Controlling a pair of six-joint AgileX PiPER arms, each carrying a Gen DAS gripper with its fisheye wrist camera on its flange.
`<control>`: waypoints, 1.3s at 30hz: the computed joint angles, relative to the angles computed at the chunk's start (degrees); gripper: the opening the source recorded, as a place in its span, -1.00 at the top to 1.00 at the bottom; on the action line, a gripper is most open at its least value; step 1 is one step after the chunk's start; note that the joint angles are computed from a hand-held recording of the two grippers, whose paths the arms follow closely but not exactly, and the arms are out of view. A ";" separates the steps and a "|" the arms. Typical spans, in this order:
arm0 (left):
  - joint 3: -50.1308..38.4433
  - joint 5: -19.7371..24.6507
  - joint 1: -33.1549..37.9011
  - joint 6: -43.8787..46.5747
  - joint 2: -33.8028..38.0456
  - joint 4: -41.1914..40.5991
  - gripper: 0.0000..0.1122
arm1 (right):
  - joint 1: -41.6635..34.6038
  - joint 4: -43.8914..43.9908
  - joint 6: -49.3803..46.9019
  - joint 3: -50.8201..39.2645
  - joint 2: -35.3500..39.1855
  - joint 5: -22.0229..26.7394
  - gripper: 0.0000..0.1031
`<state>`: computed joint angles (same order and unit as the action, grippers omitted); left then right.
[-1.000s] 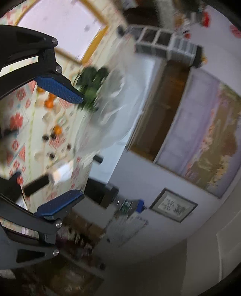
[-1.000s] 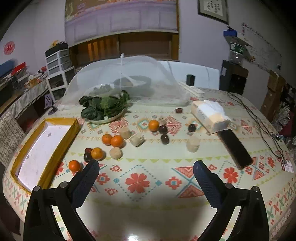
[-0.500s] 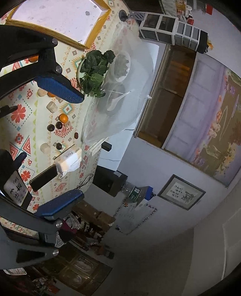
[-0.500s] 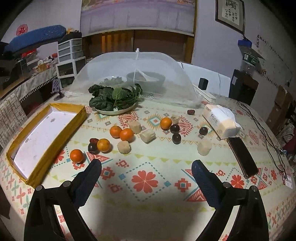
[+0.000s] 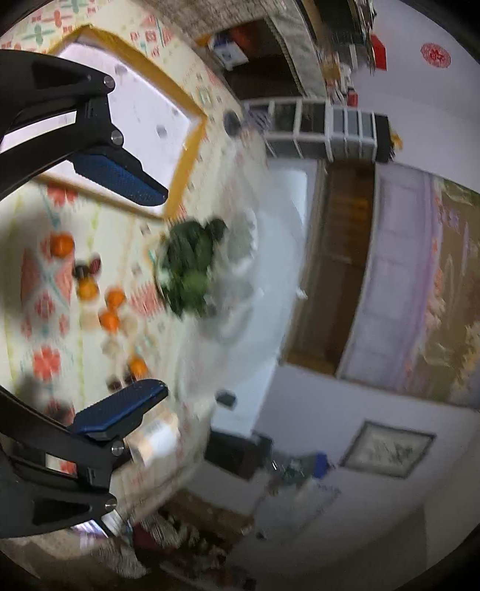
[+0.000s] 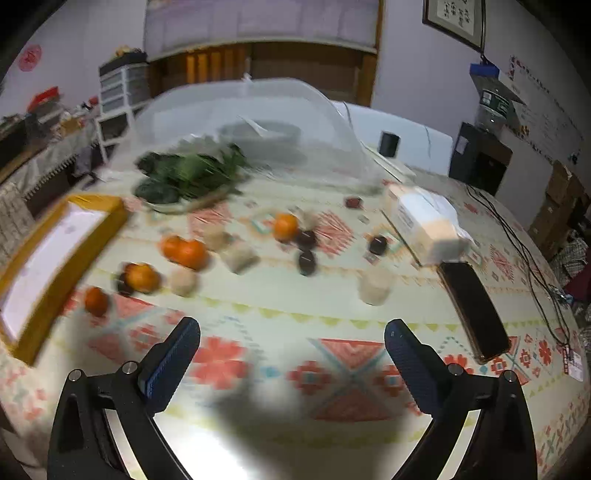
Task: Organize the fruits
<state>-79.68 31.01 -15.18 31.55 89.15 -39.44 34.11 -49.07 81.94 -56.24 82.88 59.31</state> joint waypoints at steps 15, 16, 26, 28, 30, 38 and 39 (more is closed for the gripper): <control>-3.14 -4.05 -1.92 -8.92 12.33 13.98 -0.69 | -7.20 -9.73 2.60 3.30 0.82 -4.46 -0.99; -4.51 -2.75 -2.32 -9.82 13.40 15.49 -0.69 | -8.26 -9.54 0.44 3.25 0.79 -6.12 -0.99; -13.95 6.41 -6.14 -6.96 22.88 17.45 -0.42 | -27.86 22.31 -32.62 2.26 2.27 -31.50 -0.39; -16.77 9.59 -6.41 -4.46 24.55 15.78 -0.10 | -28.25 25.07 -35.49 0.81 4.30 -32.65 -0.32; -19.22 11.12 -7.33 -4.59 26.10 16.82 0.01 | -28.57 30.17 -40.70 -0.33 5.67 -34.76 -0.28; -36.49 20.93 -5.08 -11.94 35.37 19.04 0.03 | -25.83 38.54 -50.54 -12.87 17.16 -34.20 -0.28; -39.02 22.88 -4.62 -12.44 36.76 18.94 0.03 | -25.62 37.87 -49.82 -14.30 18.49 -33.52 -0.28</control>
